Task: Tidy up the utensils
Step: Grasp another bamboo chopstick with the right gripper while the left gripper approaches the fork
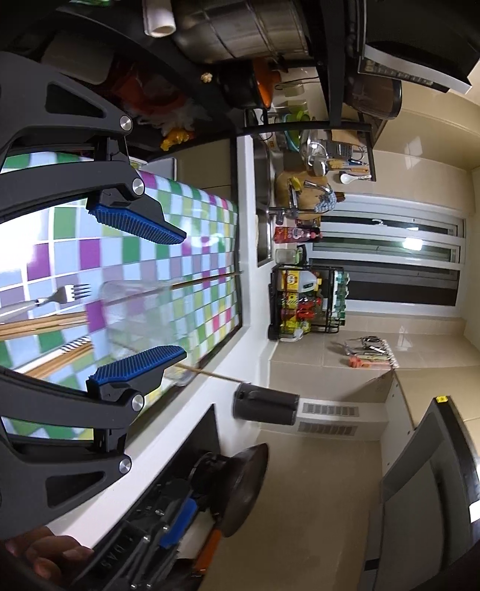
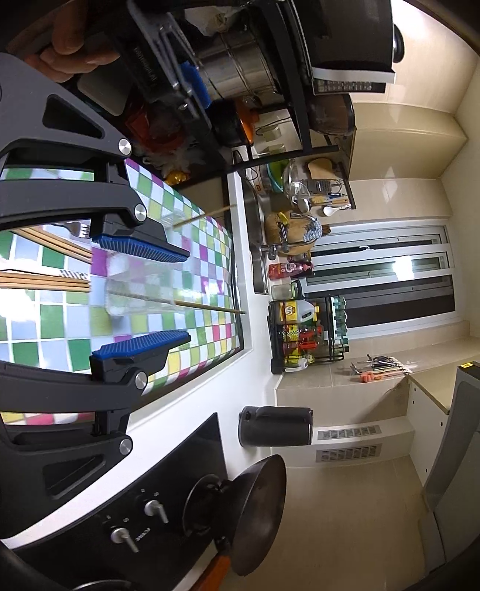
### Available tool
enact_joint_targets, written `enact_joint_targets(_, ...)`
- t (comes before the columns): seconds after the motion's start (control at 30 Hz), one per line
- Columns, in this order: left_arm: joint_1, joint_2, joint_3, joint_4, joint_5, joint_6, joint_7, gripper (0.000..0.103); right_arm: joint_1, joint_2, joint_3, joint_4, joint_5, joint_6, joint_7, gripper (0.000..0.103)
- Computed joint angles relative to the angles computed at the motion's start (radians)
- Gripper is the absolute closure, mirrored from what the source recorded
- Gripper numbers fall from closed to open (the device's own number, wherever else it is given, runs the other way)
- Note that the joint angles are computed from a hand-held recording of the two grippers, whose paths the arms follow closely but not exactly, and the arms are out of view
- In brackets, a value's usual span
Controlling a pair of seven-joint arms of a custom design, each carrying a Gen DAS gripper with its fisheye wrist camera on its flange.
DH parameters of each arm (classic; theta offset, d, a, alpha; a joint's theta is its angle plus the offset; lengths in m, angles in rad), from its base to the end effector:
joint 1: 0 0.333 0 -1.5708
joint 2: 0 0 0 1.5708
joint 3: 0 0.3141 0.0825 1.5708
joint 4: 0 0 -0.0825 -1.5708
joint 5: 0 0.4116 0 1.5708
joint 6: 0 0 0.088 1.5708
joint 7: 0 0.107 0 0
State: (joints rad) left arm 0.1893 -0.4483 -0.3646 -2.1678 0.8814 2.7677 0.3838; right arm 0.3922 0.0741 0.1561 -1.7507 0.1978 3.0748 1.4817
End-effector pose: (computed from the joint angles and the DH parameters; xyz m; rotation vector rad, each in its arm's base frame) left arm 0.4837 -0.1543 0.6578 -1.6304 1.2204 -0.9197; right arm 0.5679 0.3235 0.6652 -1.6335 1.0356 -0.5963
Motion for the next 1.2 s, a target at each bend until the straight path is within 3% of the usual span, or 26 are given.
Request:
enact_joint_targets(0.2,0.006,-0.081,-0.046,-0.150,0.023,0.026,-0.099,0.068,0.011,-0.074,0.010,-0.172,0.138,0.077,-0.117,0.065)
enact_joint_targets(0.27,-0.002,-0.100,-0.053,-0.196,0.019,0.038,-0.103,0.072,0.042,-0.089,0.000,-0.211,0.340,0.087,-0.311,0.073)
enact_joint_targets(0.37,-0.020,-0.125,-0.054,-0.261,-0.003,0.042,-0.086,0.077,0.070,-0.101,-0.020,-0.258,0.462,0.089,-0.397,0.080)
enact_joint_targets(0.47,-0.025,-0.141,-0.056,-0.306,-0.052,0.034,-0.100,0.079,0.083,-0.106,-0.032,-0.309,0.493,0.112,-0.399,0.083)
enact_joint_targets(0.67,0.037,-0.164,-0.117,-0.344,-0.028,0.057,-0.164,0.081,0.142,-0.103,-0.057,-0.366,0.647,0.163,-0.551,0.083)
enact_joint_targets(0.8,0.020,-0.160,-0.106,-0.355,-0.062,0.050,-0.170,0.084,0.135,-0.105,-0.051,-0.390,0.633,0.143,-0.540,0.083)
enact_joint_targets(0.87,0.017,-0.158,-0.108,-0.360,-0.069,0.043,-0.167,0.086,0.146,-0.109,-0.056,-0.392,0.691,0.134,-0.600,0.083)
enact_joint_targets(1.2,-0.081,-0.075,-0.056,-0.358,-0.189,0.074,-0.063,0.086,0.080,-0.093,-0.024,-0.391,0.498,-0.039,-0.425,0.083)
